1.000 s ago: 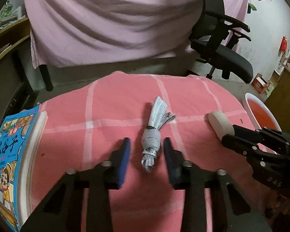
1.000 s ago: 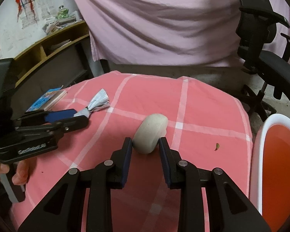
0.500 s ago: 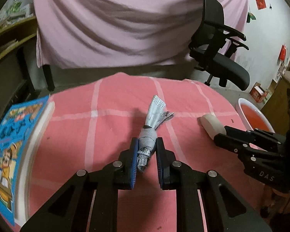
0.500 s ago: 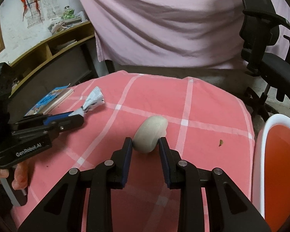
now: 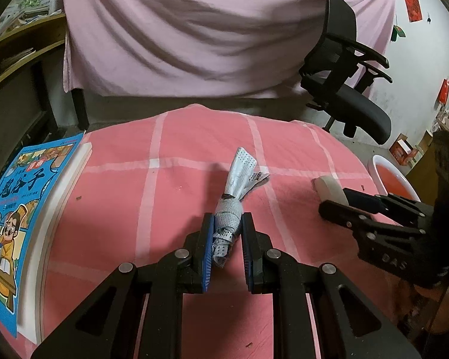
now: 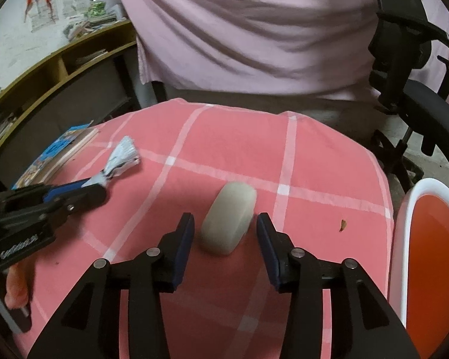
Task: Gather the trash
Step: 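Carry the grey paper scrap and white bar in both tools over the bucket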
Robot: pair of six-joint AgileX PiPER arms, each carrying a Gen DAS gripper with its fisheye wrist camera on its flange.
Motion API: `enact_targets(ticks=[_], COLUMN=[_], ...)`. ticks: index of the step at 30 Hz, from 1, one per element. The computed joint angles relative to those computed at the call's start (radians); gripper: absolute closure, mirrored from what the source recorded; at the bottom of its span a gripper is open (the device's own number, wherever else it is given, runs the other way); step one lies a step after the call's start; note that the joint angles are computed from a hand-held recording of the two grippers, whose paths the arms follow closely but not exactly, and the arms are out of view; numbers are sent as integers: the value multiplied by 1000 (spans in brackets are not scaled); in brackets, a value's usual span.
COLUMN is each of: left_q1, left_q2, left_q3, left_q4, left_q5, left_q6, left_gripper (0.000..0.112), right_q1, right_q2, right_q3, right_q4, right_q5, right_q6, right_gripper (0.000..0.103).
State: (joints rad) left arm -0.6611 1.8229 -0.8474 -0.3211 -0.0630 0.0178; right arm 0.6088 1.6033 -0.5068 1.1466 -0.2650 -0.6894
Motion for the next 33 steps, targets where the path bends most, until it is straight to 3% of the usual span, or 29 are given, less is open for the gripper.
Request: enact_targets(ticks=[1, 2, 4, 9, 13, 24, 27, 33], left_q1=[-3, -2, -1, -30, -78, -294, -351, -430], left_q2=[0, -3, -11, -47, -74, -207, -236, -267], left_q3=[2, 7, 20, 69, 104, 282, 312, 283], left_q4=[-31, -32, -39, -403, -599, -605, -639, -742], left_q5=[-4, -9, -23, -74, -150, -496, -563, -614], left_q6=[28, 27, 26, 342, 497, 399, 403, 510], left_gripper=[98, 98, 98, 98, 98, 98, 98, 98], right_q1=[-4, -2, 5, 60, 139, 340, 398, 605], right_q2=[4, 5, -3, -63, -124, -233, -263, -331], right_q3=[-4, -5, 4, 72, 138, 278, 317, 363], right_q4=[5, 23, 17, -62, -92, -95, -88, 91], right_q5=[2, -3, -15, -109, -200, -487, -570, -790], right_q6=[-4, -21, -14, 104, 173, 320, 352, 285], right_gripper=[63, 72, 73, 75, 76, 76, 76, 76])
